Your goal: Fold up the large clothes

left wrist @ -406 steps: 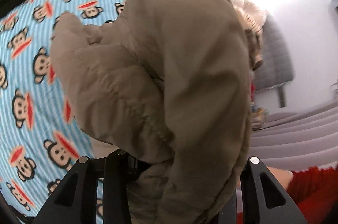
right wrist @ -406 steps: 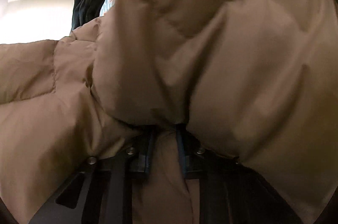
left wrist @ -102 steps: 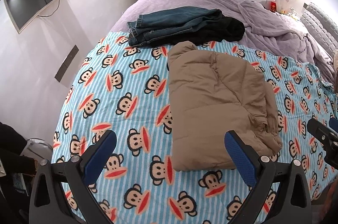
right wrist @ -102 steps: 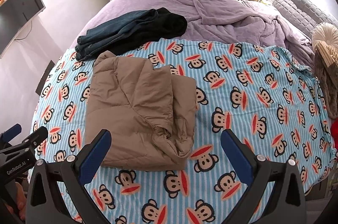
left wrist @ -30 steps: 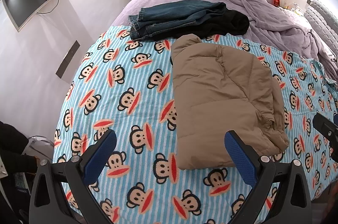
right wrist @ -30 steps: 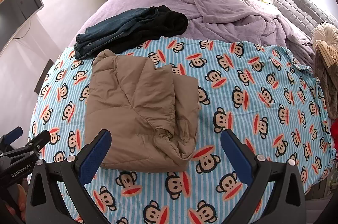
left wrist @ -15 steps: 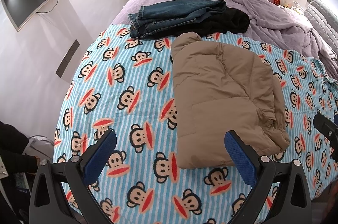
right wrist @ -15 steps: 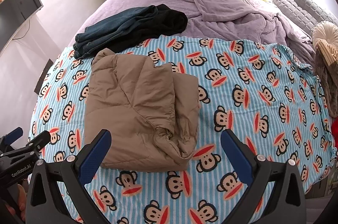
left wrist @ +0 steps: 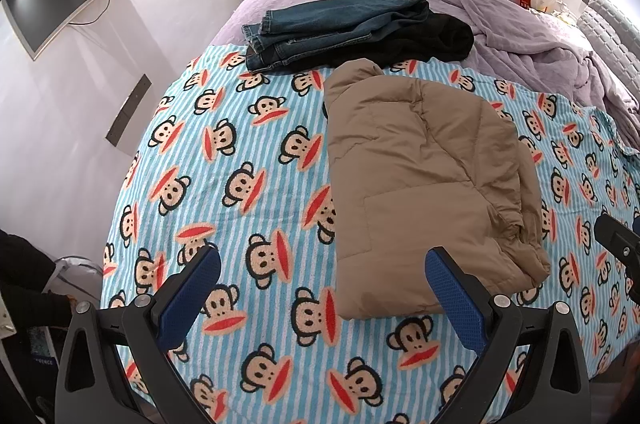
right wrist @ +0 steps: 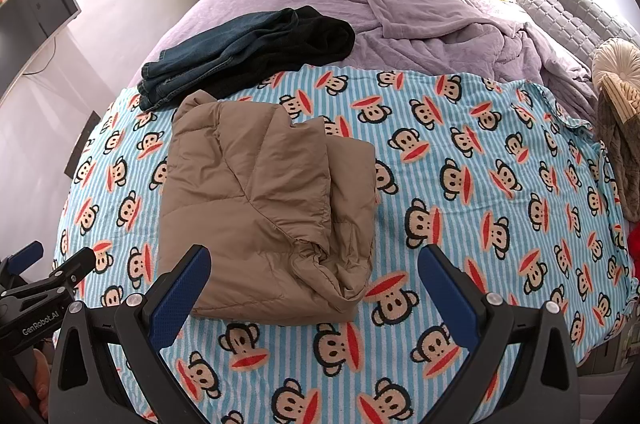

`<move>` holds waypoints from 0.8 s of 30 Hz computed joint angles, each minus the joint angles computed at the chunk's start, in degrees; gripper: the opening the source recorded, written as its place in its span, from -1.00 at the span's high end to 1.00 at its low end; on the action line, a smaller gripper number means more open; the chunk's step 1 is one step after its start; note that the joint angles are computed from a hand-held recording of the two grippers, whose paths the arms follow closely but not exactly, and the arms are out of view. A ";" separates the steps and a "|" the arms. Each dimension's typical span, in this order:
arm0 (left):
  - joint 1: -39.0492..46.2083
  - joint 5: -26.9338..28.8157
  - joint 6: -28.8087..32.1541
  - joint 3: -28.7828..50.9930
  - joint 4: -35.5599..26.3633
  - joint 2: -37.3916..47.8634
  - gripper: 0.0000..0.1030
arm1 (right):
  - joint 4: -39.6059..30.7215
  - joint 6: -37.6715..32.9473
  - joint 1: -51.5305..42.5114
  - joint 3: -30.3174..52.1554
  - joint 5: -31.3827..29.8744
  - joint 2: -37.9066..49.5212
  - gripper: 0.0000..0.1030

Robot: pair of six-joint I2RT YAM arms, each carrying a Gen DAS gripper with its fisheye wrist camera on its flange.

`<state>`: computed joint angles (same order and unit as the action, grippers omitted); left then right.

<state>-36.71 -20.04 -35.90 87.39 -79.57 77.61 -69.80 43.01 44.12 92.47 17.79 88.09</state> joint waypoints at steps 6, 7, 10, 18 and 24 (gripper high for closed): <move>0.18 0.11 1.07 -1.87 1.17 -1.23 -0.99 | 0.16 -0.54 -0.31 0.03 -0.26 0.06 -1.00; 0.25 0.09 1.30 -2.02 1.30 -1.28 -0.99 | 0.16 -0.54 -0.29 0.00 -0.29 0.06 -1.00; 0.31 0.33 1.38 -1.74 1.22 -1.07 -0.99 | 0.08 -0.60 -0.33 0.26 -0.24 0.24 -1.00; 0.34 0.27 1.48 -0.03 0.68 0.31 -0.98 | -0.03 -0.15 -0.11 0.23 -0.20 0.36 -1.00; 0.39 0.24 1.67 -0.24 0.44 -0.06 -0.98 | 0.01 -0.18 0.03 -0.11 -0.19 0.18 -1.00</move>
<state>-36.32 -19.80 -34.23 87.15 -79.13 77.55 -69.79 42.83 44.15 92.36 17.60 88.27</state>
